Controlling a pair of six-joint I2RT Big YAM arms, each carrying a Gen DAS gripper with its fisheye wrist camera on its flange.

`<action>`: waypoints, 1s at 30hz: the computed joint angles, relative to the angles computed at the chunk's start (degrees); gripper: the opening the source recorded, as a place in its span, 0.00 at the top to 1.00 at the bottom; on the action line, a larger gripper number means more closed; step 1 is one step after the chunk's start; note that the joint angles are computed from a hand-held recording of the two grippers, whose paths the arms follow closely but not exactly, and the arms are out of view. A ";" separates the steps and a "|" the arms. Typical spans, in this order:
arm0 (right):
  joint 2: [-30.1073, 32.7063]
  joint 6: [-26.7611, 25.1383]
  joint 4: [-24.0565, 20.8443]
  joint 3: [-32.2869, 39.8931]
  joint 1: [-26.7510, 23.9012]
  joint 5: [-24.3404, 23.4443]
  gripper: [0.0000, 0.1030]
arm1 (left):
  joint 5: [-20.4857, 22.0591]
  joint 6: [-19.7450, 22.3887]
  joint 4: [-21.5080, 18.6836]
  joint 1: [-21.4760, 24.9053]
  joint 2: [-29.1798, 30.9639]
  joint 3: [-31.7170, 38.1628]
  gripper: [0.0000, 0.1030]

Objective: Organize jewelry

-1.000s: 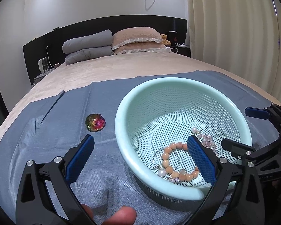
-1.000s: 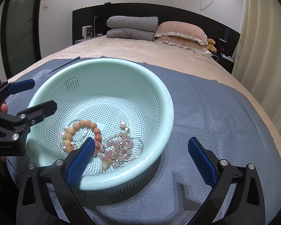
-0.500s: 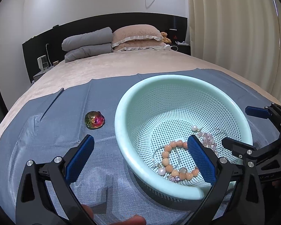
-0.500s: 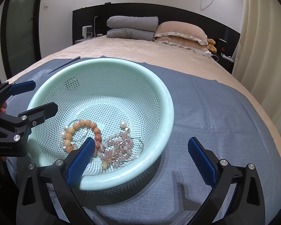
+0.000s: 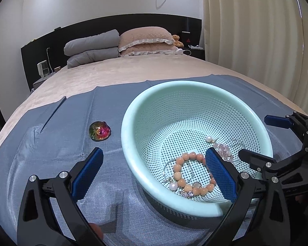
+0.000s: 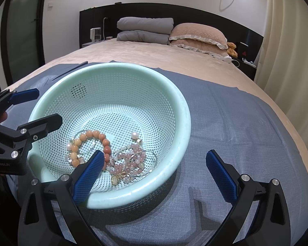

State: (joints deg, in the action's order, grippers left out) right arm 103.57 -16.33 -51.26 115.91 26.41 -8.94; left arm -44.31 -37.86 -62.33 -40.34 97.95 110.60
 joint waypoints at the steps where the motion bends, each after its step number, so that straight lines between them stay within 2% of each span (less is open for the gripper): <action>1: 0.16 -0.01 -0.05 0.22 0.02 0.03 0.08 | 0.02 0.12 0.33 -0.03 -0.10 -0.16 0.05; 30: 0.13 -0.06 0.05 -0.08 0.20 0.30 0.08 | 1.26 1.70 0.94 -0.03 -0.30 -0.51 0.05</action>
